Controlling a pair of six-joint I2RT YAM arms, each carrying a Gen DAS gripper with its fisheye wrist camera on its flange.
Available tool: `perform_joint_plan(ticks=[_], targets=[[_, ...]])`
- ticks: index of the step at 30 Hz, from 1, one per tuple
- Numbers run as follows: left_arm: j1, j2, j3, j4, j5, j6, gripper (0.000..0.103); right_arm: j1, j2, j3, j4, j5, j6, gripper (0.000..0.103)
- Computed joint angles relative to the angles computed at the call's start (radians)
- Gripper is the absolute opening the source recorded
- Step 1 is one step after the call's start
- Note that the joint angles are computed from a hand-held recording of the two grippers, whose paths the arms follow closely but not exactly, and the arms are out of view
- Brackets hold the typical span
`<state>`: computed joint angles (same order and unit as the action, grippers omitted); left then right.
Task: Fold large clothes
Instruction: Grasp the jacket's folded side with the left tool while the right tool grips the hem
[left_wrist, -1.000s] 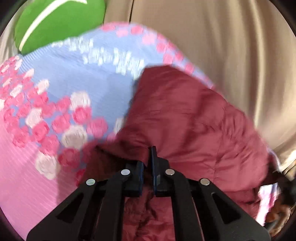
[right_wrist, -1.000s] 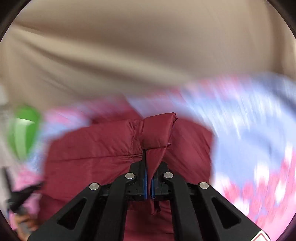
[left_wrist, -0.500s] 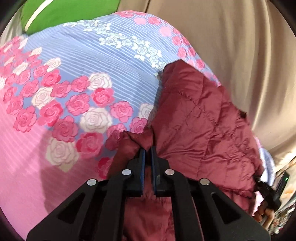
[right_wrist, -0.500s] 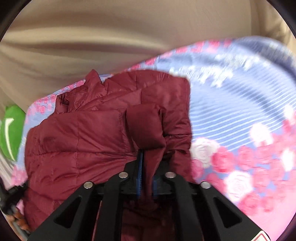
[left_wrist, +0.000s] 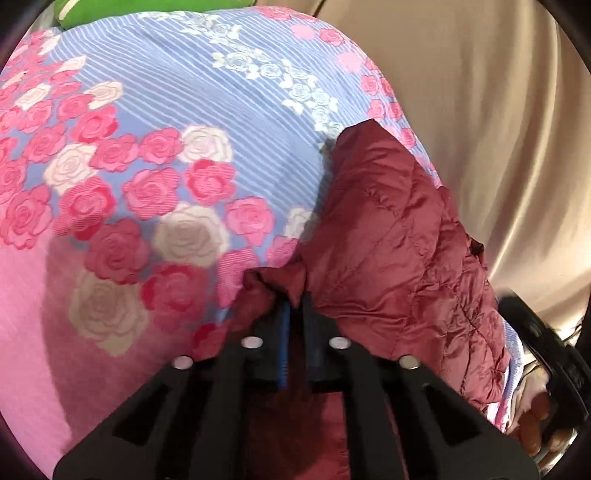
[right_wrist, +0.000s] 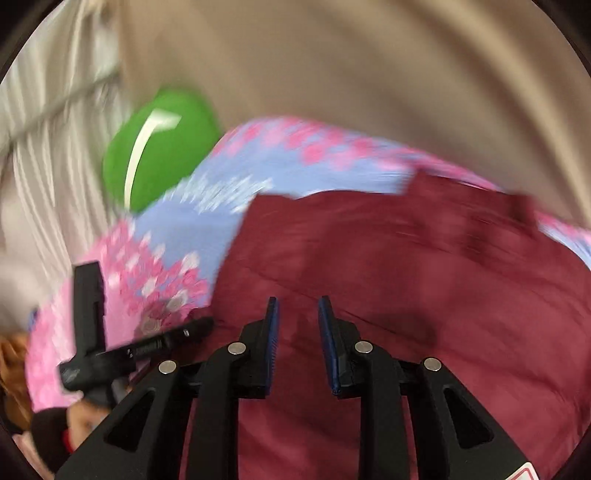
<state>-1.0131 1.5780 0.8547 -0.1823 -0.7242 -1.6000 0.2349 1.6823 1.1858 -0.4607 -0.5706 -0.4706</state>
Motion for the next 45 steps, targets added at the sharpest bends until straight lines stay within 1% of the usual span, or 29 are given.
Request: perform_joint_plan(ticks=[2,3,4,5,9,13,15,17,18,20,21,22,24,25,26,28,29,31,32,33,34,37,38,39,40,42,43,44,45], targets=[[-0.008,-0.017,-0.053,0.077,-0.012,-0.011,0.002,0.103,0.08,0.043,0.031,0.072,0.046,0.02],[-0.011,-0.023,-0.071,0.104,-0.018,-0.019,0.001,0.149,0.131,0.077,0.048,0.113,0.079,0.015],[-0.012,-0.026,-0.08,0.115,-0.02,-0.022,0.001,0.181,0.18,0.116,0.061,0.138,0.109,0.014],[-0.015,-0.026,-0.081,0.116,-0.025,-0.026,0.001,0.197,0.207,0.135,0.068,0.149,0.122,0.014],[-0.023,-0.015,-0.054,0.074,-0.037,-0.033,0.001,0.242,0.352,0.264,0.106,0.225,0.22,0.0],[-0.032,0.0,-0.026,0.026,-0.045,-0.04,0.0,0.25,0.456,0.364,0.15,0.25,0.294,0.0],[-0.031,-0.001,-0.025,0.019,-0.044,-0.036,0.0,0.23,0.504,0.42,0.134,0.196,0.339,0.0],[-0.031,-0.002,-0.023,0.014,-0.044,-0.033,0.0,0.209,0.49,0.407,0.121,0.145,0.355,0.0],[-0.028,-0.002,-0.024,0.022,-0.042,-0.028,0.0,0.202,0.468,0.384,0.116,0.128,0.344,0.0],[-0.032,-0.024,-0.041,0.032,-0.049,-0.03,0.0,0.175,0.375,0.288,0.129,0.079,0.303,0.007],[-0.029,-0.029,-0.036,0.014,-0.052,-0.034,0.0,0.163,0.33,0.242,0.133,0.056,0.281,0.015],[-0.027,-0.035,-0.03,-0.007,-0.051,-0.033,0.001,0.151,0.28,0.193,0.133,0.031,0.248,0.017],[-0.008,-0.037,-0.024,-0.028,-0.012,-0.017,0.001,0.124,0.159,0.071,0.118,-0.03,0.106,0.021],[-0.005,-0.043,-0.03,-0.02,-0.005,-0.01,0.001,0.119,0.12,0.026,0.116,-0.036,0.061,0.025],[-0.008,-0.044,-0.023,-0.04,-0.002,-0.01,0.001,0.116,0.068,-0.037,0.116,-0.036,0.002,0.025],[-0.02,-0.037,0.014,-0.119,-0.006,-0.023,0.001,0.149,0.009,-0.139,0.162,0.006,-0.066,0.027],[-0.031,-0.032,0.035,-0.164,-0.021,-0.043,0.001,0.176,-0.022,-0.201,0.226,0.072,-0.097,0.028],[-0.041,-0.025,0.059,-0.221,-0.039,-0.061,0.001,0.22,-0.03,-0.252,0.294,0.154,-0.143,0.028],[-0.043,-0.022,0.058,-0.228,-0.041,-0.06,0.001,0.246,-0.021,-0.265,0.327,0.192,-0.145,0.027],[-0.039,-0.022,0.049,-0.214,-0.035,-0.053,0.001,0.259,-0.007,-0.264,0.343,0.219,-0.141,0.011],[-0.038,-0.023,0.038,-0.196,-0.04,-0.049,0.001,0.257,0.003,-0.253,0.337,0.224,-0.14,0.0],[-0.026,-0.021,0.036,-0.189,-0.039,-0.032,0.001,0.192,0.053,-0.177,0.286,0.138,-0.058,0.0],[-0.024,-0.024,0.031,-0.182,-0.039,-0.034,0.001,0.168,0.108,-0.118,0.229,0.135,-0.04,0.0],[-0.02,-0.025,0.035,-0.187,-0.038,-0.038,0.001,0.163,0.153,-0.085,0.191,0.151,-0.047,0.0],[-0.025,-0.042,0.039,-0.19,-0.04,-0.04,0.001,0.148,0.17,-0.083,0.197,0.124,-0.059,0.0],[-0.037,-0.081,0.029,-0.12,-0.052,0.026,0.002,0.133,0.177,-0.042,0.116,0.094,-0.072,0.0],[-0.036,-0.089,0.043,-0.107,-0.051,0.064,0.003,0.125,0.181,-0.021,0.076,0.06,-0.082,0.0],[-0.032,-0.082,0.08,-0.108,-0.047,0.119,0.006,0.107,0.181,-0.004,0.043,-0.001,-0.094,0.0],[-0.026,-0.064,0.116,-0.107,-0.042,0.168,0.012,0.085,0.177,0.011,0.031,-0.056,-0.085,0.0]])
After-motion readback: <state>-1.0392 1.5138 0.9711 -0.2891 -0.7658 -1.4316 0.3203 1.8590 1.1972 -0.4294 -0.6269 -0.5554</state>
